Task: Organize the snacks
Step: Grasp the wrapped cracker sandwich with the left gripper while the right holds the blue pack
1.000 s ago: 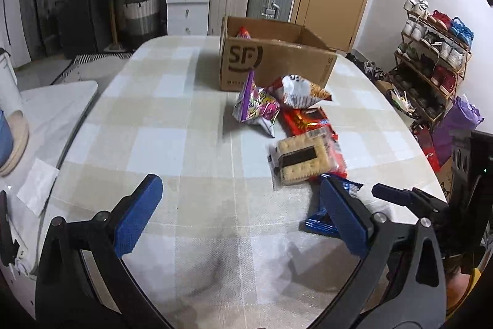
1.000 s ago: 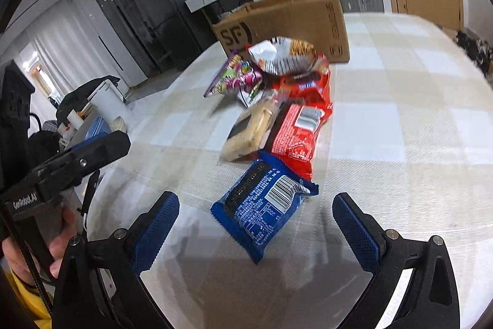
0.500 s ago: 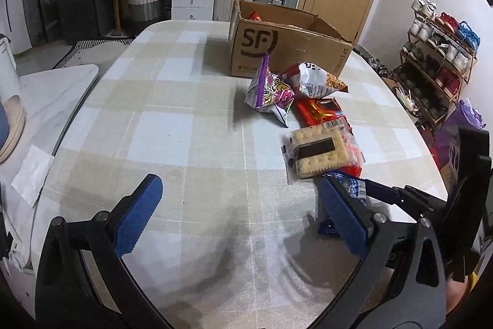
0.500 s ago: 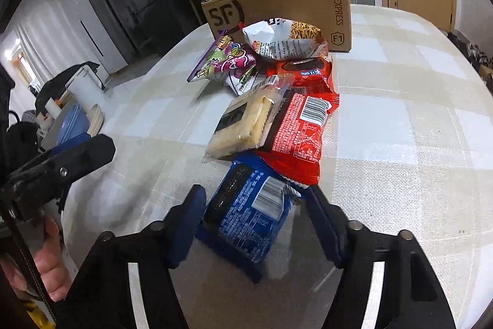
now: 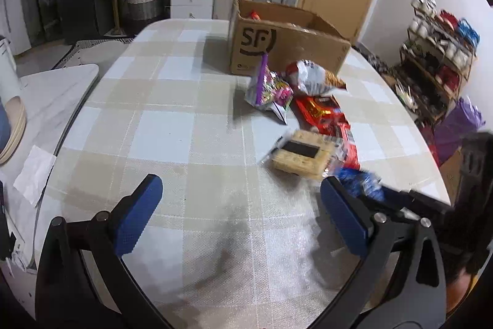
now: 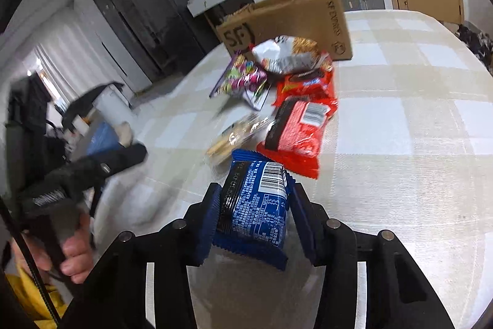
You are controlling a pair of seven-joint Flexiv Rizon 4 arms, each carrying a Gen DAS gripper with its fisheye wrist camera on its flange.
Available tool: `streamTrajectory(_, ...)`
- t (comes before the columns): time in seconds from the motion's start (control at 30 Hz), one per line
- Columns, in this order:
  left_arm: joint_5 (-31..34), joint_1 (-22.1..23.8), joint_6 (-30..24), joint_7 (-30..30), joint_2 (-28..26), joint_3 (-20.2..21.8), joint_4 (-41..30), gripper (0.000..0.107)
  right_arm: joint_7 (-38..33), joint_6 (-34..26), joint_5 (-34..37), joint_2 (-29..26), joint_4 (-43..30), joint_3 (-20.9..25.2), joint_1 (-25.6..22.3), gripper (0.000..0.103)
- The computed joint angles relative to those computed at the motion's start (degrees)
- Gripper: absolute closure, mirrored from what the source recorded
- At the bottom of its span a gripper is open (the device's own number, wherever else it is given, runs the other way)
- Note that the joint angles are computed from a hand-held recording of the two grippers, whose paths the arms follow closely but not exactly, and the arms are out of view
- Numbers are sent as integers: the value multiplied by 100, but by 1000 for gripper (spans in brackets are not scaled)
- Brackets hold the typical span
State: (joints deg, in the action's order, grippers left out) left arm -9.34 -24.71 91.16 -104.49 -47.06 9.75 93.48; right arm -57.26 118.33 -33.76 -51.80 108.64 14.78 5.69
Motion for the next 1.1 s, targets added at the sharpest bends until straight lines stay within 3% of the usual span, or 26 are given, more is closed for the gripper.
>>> streamTrajectory(0.2,94,428,-318,485,-117,-631,-243,4,246,575,-236,-63,76,127,-455,57)
streamTrajectory(0.3,116,484,-599,714,-271,-746,-552,4,310,893,-393,-72,59,-10,-478,57)
streamTrajectory(0.4,147,439,-1089,887,-574,-705,-1138,4,504,1109,-703,-159,-50,-102,-560,57)
streamTrajectory(0.67,-39,850,-1934,1491,-1325,-1337,-2366,5,1163,1370,-1345,-386,-291,-369,-607,57)
streamTrajectory(0.8,-235,1087,-1833,1851,-1450,-1722,-2432,17,1445,1444,-1582,-476,-411,-472,-610,57)
streamTrajectory(0.83,-275,1126,-1779,1949,-1449,-1795,-2401,27,1486,1455,-1598,-482,-427,-506,-590,57)
streamTrajectory(0.93,-436,1261,-1668,2234,-1432,-2041,-2296,40,1556,1480,-1573,-479,-440,-594,-521,57)
streamTrajectory(1.1,-528,1175,-1454,2269,-1314,-1910,-2102,49,1513,1529,-1401,-381,-329,-685,-411,57)
